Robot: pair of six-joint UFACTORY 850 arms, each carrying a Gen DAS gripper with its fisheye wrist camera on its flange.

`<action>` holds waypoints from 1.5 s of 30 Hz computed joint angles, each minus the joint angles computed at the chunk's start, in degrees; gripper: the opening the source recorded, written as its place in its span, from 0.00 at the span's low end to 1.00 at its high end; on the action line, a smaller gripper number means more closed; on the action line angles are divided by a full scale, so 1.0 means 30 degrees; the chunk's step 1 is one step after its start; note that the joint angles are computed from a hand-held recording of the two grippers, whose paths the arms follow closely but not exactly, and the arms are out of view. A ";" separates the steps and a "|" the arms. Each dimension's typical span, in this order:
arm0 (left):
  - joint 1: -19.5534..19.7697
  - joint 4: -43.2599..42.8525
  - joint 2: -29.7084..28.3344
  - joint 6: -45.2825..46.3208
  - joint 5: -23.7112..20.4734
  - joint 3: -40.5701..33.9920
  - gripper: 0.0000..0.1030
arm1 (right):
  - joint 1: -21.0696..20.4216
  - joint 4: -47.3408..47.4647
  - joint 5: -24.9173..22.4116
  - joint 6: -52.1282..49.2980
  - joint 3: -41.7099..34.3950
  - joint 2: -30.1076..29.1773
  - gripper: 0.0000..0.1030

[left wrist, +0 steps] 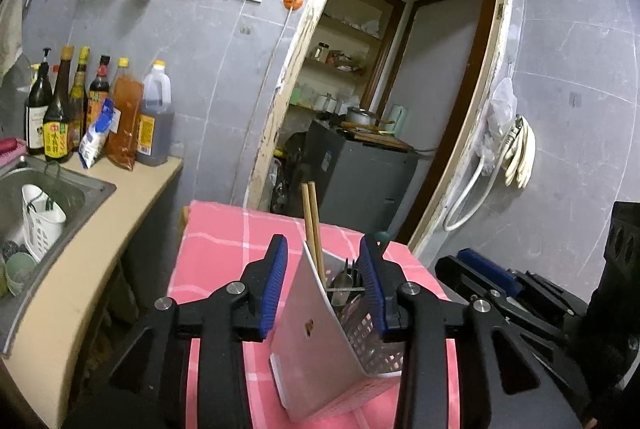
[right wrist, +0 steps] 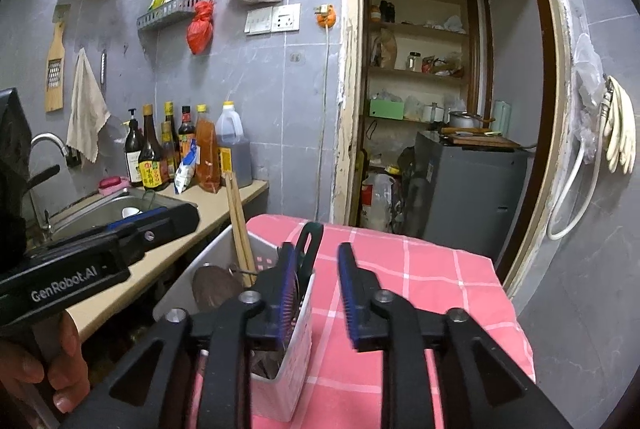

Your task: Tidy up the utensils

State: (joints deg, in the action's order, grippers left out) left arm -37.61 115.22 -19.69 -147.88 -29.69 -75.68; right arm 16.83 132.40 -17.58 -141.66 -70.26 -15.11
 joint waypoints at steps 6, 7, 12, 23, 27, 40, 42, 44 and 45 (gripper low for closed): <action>-0.0137 -0.1199 0.0527 0.1457 -0.0084 0.0276 0.45 | -0.0070 0.2395 -0.0007 -0.1319 0.0589 0.0808 0.49; -0.0180 -0.1121 0.0670 0.1406 -0.0157 0.0441 0.45 | -0.0090 0.2879 0.0026 -0.1589 0.0740 0.0994 0.55; -0.0356 -0.2821 0.0979 0.3154 0.0295 0.0571 0.53 | -0.0275 0.3999 0.0153 -0.2097 0.1389 0.1783 0.74; -0.1349 -0.5843 0.1439 0.5472 -0.0886 0.0779 0.75 | -0.1106 0.2873 0.0303 -0.0535 0.2346 0.2810 1.00; -0.1905 -0.6974 0.1539 0.6353 -0.1983 0.0800 0.75 | -0.1517 0.1359 0.0070 0.0957 0.2726 0.3185 1.00; -0.4465 -0.9463 0.1834 0.7110 -0.5779 0.1229 0.75 | -0.3313 -0.5181 -0.1270 0.6236 0.4645 0.5317 1.00; -0.4845 -0.9943 0.1807 0.7263 -0.6164 0.1245 0.75 | -0.3575 -0.5839 -0.1491 0.6646 0.5114 0.5744 1.00; -0.5279 -1.0347 0.1824 0.7210 -0.6472 0.1350 0.75 | -0.3857 -0.6646 -0.1634 0.7226 0.5625 0.6226 1.00; -0.5433 -1.0546 0.1820 0.7244 -0.6575 0.1354 0.75 | -0.3964 -0.6919 -0.1686 0.7419 0.5836 0.6426 1.00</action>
